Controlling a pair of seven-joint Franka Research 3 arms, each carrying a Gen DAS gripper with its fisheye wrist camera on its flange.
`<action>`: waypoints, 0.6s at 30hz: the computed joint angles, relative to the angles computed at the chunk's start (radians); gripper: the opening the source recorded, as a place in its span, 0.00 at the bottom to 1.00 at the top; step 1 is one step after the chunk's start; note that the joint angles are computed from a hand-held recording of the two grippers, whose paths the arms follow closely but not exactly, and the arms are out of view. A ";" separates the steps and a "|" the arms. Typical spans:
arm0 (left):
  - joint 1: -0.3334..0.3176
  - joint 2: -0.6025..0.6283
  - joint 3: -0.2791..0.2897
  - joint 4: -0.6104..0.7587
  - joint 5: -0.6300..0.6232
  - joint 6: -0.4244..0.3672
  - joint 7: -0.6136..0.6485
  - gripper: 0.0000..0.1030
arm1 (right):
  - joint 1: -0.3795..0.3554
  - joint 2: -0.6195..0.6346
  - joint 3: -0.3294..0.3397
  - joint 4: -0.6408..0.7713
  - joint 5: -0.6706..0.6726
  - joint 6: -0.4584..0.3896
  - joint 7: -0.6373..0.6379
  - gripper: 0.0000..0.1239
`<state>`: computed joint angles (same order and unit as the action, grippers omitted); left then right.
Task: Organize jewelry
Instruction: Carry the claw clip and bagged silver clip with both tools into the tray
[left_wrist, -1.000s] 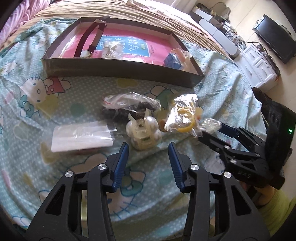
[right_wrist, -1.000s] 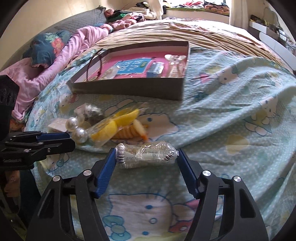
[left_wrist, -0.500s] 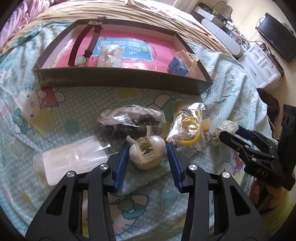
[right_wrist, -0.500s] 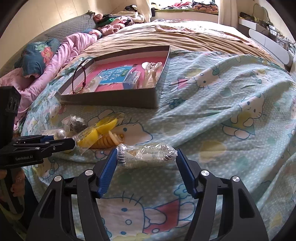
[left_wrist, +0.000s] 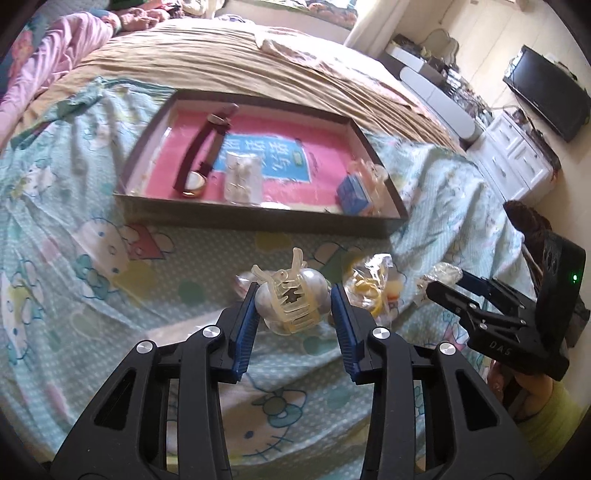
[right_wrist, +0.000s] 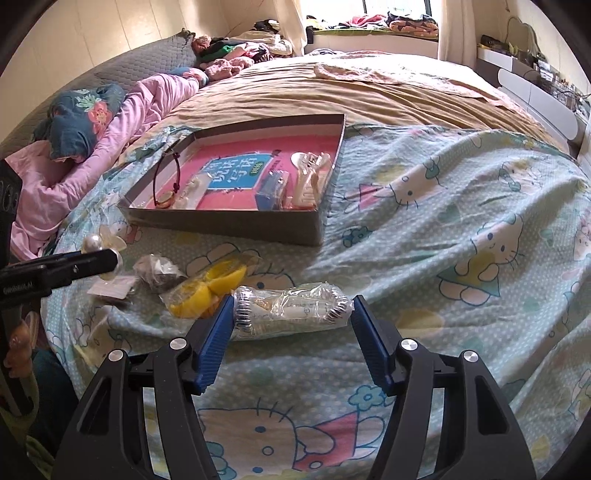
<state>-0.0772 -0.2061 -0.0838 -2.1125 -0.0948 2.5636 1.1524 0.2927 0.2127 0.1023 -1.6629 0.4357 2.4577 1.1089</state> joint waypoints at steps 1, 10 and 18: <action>0.004 -0.006 0.000 -0.004 0.006 -0.001 -0.007 0.29 | 0.000 -0.001 0.002 0.002 0.004 -0.001 -0.003 0.50; 0.036 -0.059 0.004 -0.046 0.083 -0.008 -0.064 0.29 | 0.013 -0.005 0.016 0.015 0.032 -0.001 -0.033 0.50; 0.058 -0.103 0.017 -0.074 0.128 0.001 -0.100 0.30 | 0.036 0.010 0.031 0.059 0.046 -0.003 -0.057 0.50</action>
